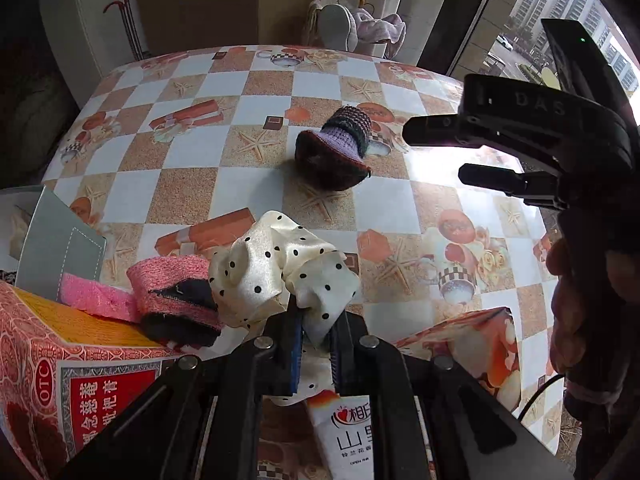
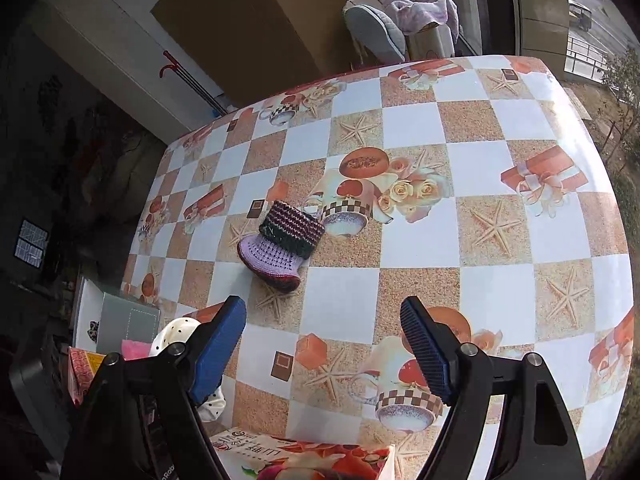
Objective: Organize soft objects
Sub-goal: 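Grasp the white polka-dot scrunchie with the left tool while the right tool grasps the purple knit sock, then lift the scrunchie in the left tool while the right tool lifts the knit sock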
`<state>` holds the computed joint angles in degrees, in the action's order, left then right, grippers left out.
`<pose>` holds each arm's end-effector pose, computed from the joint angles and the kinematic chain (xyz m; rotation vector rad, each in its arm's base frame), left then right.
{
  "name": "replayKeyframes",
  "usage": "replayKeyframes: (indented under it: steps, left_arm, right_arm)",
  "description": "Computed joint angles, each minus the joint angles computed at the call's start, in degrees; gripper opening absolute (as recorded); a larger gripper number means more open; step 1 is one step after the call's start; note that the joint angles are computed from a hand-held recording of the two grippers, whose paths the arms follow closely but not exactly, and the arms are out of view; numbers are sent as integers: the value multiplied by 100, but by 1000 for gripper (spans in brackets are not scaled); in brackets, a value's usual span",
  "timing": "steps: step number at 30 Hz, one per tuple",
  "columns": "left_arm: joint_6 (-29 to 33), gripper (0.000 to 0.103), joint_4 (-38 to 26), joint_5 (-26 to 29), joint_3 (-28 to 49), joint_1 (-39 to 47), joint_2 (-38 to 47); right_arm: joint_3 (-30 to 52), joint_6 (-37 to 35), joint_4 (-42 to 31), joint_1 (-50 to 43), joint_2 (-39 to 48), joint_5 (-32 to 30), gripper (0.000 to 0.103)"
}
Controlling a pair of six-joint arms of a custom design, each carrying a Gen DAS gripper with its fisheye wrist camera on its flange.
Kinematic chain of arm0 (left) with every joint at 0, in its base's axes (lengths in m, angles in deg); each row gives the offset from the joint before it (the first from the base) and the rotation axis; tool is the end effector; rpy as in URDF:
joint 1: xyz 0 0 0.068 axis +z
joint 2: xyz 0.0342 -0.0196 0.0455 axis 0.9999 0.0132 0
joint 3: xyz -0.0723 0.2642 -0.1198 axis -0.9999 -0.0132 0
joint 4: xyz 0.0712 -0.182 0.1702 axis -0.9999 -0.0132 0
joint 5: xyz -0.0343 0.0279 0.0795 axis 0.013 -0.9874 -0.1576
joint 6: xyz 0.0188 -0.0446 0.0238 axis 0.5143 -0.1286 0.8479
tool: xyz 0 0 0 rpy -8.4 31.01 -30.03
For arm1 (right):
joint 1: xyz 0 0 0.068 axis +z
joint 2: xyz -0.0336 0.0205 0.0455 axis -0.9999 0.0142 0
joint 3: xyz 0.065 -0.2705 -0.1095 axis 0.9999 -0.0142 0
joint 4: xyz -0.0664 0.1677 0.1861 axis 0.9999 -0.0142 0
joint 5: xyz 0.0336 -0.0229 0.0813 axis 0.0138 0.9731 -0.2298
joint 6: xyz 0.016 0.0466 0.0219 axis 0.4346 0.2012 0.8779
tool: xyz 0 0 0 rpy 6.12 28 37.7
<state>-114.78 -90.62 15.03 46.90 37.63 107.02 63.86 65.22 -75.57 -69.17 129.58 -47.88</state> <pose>0.1685 -0.1972 0.2266 -0.1644 2.7046 -0.1658 0.3632 0.1466 0.2190 -0.2370 2.7442 0.7049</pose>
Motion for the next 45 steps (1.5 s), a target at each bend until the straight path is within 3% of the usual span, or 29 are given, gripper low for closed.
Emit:
replayKeyframes:
  steps: [5, 9, 11, 12, 13, 16, 22, 28, 31, 33, 37, 42, 45]
  left_arm:
    - [-845, 13, -821, -760, 119, -1639, -211]
    - [-1216, 13, -1215, -1036, 103, -2328, -205]
    - [-1229, 13, -1170, -1036, -11, -2401, -232]
    - [-1147, 13, -1046, -983, -109, -2341, -282]
    - [-1085, 13, -939, -963, -181, -2277, -346]
    - [-752, 13, -663, -1028, -179, -2081, -459]
    - [-205, 13, -269, -799, 144, -1647, -496]
    - [-764, 13, -766, -1141, 223, -2442, -296]
    - [-1311, 13, -1036, -1204, 31, -2998, -200]
    - [-1759, 12, -1120, -1100, -223, -3315, -94]
    - [-2484, 12, -765, -704, -880, -3692, -56]
    - [-3011, 13, -214, -875, -1303, -4012, 221]
    - [-3209, 14, -222, -1201, -1309, -4263, 356]
  right_arm:
    - [1127, 359, -444, 539, 954, 487, 81]
    - [1905, 784, -676, 869, 1654, 626, 80]
    - [2181, 659, -853, 1032, 1892, 1016, 51]
    - [2105, 608, -781, 1061, 1829, 1089, 49]
    - [2004, 525, -748, 1073, 1703, 1131, 34]
    - [1184, 182, -399, 1081, 842, 1181, 32]
    - [-1062, -360, -95, 818, -2034, 1627, 32]
    - [-2755, -18, -745, 978, -4570, 1666, 32]
    - [-3400, 858, -986, 2105, -5449, 2247, 32]
    - [-3736, 1730, -1137, 3277, -5698, 3007, 32]
    - [-4313, 3090, -1034, 4791, -5605, 3659, 32]
    - [-4882, 3821, -265, 5446, -4775, 4034, 33]
    - [-4955, 4196, -174, 5710, -4698, 4363, 34]
